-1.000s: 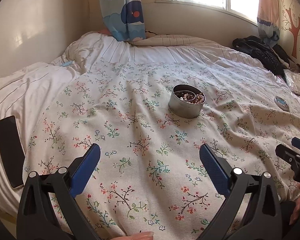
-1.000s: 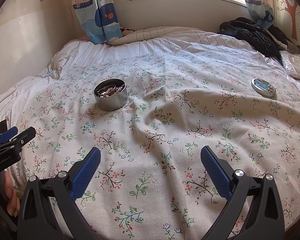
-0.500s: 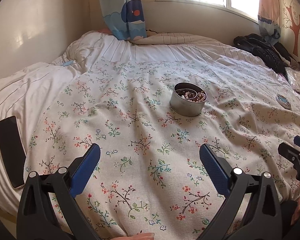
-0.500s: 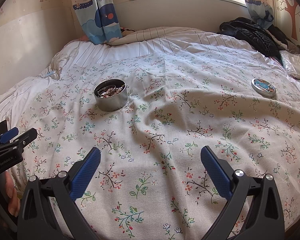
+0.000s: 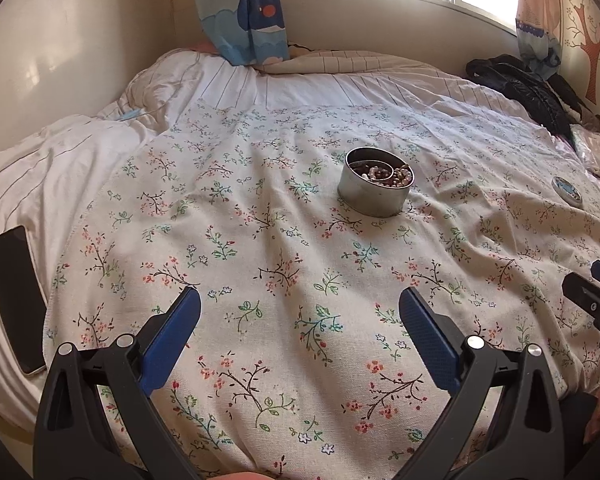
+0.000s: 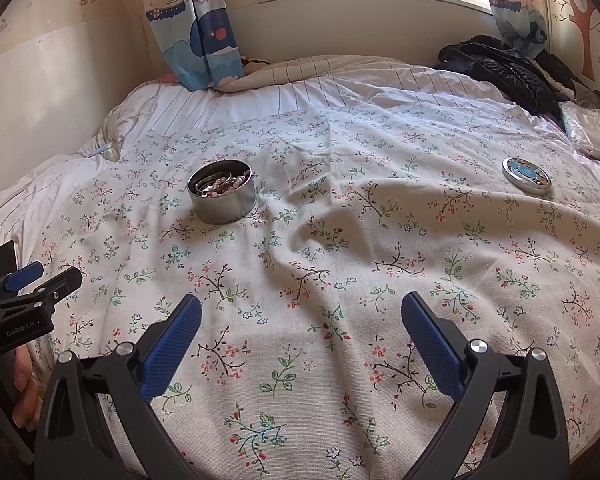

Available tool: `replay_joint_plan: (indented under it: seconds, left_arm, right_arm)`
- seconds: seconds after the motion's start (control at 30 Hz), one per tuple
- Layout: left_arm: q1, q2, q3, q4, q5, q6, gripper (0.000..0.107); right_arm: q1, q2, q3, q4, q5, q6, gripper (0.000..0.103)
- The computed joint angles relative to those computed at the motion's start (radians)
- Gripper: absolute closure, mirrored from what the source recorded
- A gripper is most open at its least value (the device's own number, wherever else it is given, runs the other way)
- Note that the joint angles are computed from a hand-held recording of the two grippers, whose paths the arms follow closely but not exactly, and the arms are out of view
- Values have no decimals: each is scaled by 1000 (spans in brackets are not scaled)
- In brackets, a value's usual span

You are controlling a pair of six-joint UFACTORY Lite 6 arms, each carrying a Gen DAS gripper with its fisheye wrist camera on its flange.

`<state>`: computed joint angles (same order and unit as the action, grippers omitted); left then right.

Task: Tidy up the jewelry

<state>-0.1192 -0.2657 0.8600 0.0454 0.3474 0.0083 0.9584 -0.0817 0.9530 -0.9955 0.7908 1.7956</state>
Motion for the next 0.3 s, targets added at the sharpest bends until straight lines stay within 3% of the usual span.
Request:
replay_joint_plan:
  seconds: [0.13,0.3]
  left_arm:
    - [6,14,5,-54,10,57,11]
    - [-3,3,-4,83,3,-103,11]
  right_arm:
    - [1,11,15,0,5,0,7]
    - [7,-4,5,-4,13,7,7]
